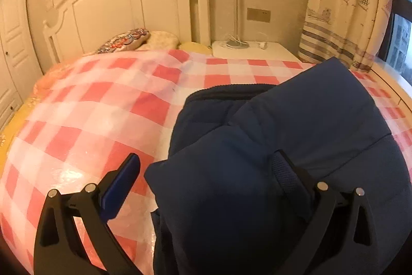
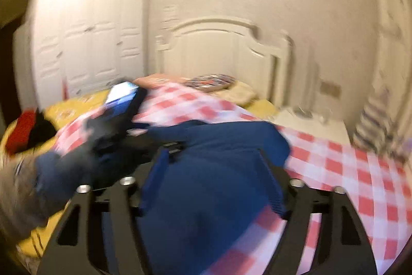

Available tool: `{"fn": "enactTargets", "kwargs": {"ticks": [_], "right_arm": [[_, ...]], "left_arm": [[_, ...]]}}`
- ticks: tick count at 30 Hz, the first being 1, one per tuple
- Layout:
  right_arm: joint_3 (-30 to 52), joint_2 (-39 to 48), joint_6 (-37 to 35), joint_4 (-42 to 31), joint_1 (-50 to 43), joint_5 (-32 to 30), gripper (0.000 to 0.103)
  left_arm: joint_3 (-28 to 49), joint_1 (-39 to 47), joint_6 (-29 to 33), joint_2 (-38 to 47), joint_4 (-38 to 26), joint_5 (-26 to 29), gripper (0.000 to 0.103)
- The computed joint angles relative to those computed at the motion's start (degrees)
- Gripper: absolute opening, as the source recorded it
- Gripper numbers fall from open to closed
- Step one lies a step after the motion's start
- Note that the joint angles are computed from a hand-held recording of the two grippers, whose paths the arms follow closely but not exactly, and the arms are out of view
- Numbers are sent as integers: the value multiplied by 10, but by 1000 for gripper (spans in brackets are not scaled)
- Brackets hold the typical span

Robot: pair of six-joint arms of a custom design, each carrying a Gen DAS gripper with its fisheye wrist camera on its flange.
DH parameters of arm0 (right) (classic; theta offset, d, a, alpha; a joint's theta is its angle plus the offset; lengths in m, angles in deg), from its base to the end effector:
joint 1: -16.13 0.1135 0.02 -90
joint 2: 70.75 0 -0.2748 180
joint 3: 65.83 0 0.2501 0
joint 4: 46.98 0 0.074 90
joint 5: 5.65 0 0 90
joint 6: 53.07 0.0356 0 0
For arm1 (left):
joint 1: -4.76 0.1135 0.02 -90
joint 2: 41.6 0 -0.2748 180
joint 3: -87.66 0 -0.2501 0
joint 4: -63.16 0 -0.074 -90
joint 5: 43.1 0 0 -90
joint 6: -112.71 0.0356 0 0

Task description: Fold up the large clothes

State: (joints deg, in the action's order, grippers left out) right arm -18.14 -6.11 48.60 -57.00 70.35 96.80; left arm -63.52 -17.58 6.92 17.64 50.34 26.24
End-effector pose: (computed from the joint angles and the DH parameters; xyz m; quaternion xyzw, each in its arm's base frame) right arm 0.1457 0.1890 0.2396 -0.2547 0.8103 0.2050 0.4863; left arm 0.1651 -0.0543 0.1495 -0.0195 0.9056 0.0280 0.4227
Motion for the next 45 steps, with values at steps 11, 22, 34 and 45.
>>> {"fn": "enactTargets", "kwargs": {"ticks": [11,22,34,45], "right_arm": [[312,387,-47,-109,-69,-29,57],[414,489,-76,-200,-67,-50,62],[391,483,-72,-162,-83,-69,63],[380,407,-11,-222,-71,-8,79]], "left_arm": [[-18,26,-15,-25,3,22,101],[-21,138,-10,21,36,156,101],[-18,195,-1,57,55,246,101],[29,88,-62,-119,-162,35,101]]}}
